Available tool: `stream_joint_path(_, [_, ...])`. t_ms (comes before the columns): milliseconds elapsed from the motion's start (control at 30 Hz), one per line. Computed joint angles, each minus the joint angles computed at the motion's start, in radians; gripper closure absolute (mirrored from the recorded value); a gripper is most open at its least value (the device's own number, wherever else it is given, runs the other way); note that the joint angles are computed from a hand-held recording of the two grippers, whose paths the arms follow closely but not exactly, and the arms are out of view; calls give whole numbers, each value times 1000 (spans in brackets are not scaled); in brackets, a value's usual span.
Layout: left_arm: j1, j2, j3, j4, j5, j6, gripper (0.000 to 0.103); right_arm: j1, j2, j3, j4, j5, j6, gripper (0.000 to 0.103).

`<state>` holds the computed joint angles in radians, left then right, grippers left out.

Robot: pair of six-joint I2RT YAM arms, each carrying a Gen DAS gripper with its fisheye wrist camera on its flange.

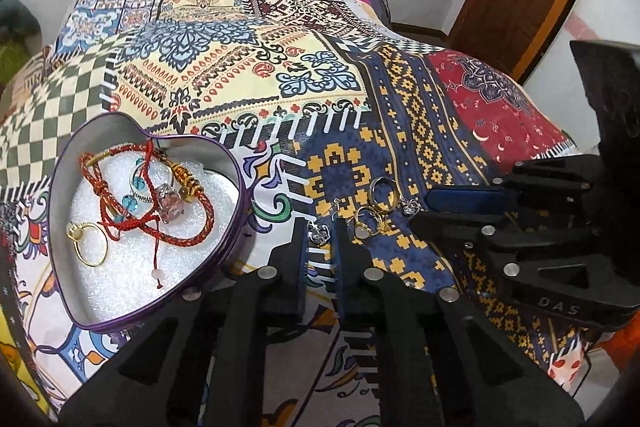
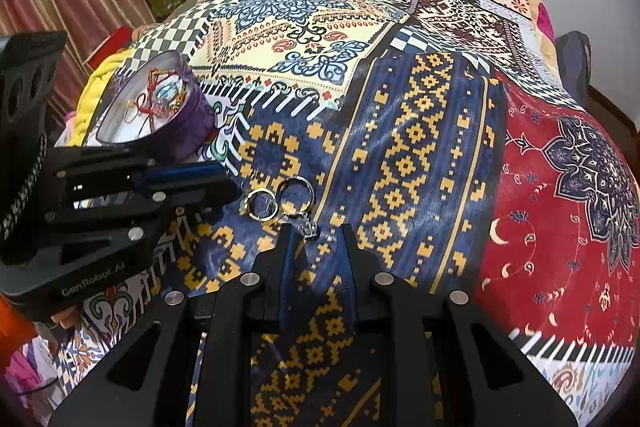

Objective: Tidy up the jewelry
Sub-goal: 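Grasp the silver rings with the right gripper, then carry the silver rings with the right gripper toward the heart tin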

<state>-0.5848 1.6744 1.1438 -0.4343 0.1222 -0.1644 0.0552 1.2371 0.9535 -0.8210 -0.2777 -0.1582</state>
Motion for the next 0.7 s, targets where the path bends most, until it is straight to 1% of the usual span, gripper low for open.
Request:
stream_joint_path(67, [6, -2, -4, 4, 13, -3, 94, -9, 8, 0, 10, -16, 3, 84])
stream_joint_path(200, [0, -7, -11, 13, 3, -5, 94, -14, 11, -4, 19, -30, 9, 84])
stream_joint_path(300, [1, -13, -19, 18, 4, -6, 94, -6, 9, -7, 29, -22, 11, 85])
stream_joint_path(333, [1, -14, -20, 19, 3, -6, 94, 0, 7, -10, 34, -15, 11, 90])
stream_joint_path(367, [1, -15, -21, 19, 3, -6, 94, 8, 6, -13, 38, -4, 11, 93])
stream_joint_path(400, [1, -14, -20, 18, 3, -7, 94, 13, 5, -16, 41, 6, 10, 94])
stream_joint_path(500, [-4, -19, -21, 15, -7, -9, 94, 36, -13, -26, 49, 33, 4, 94])
stream_joint_path(700, [-12, -50, -32, 4, -33, -21, 94, 21, -50, -27, 42, 26, 5, 94])
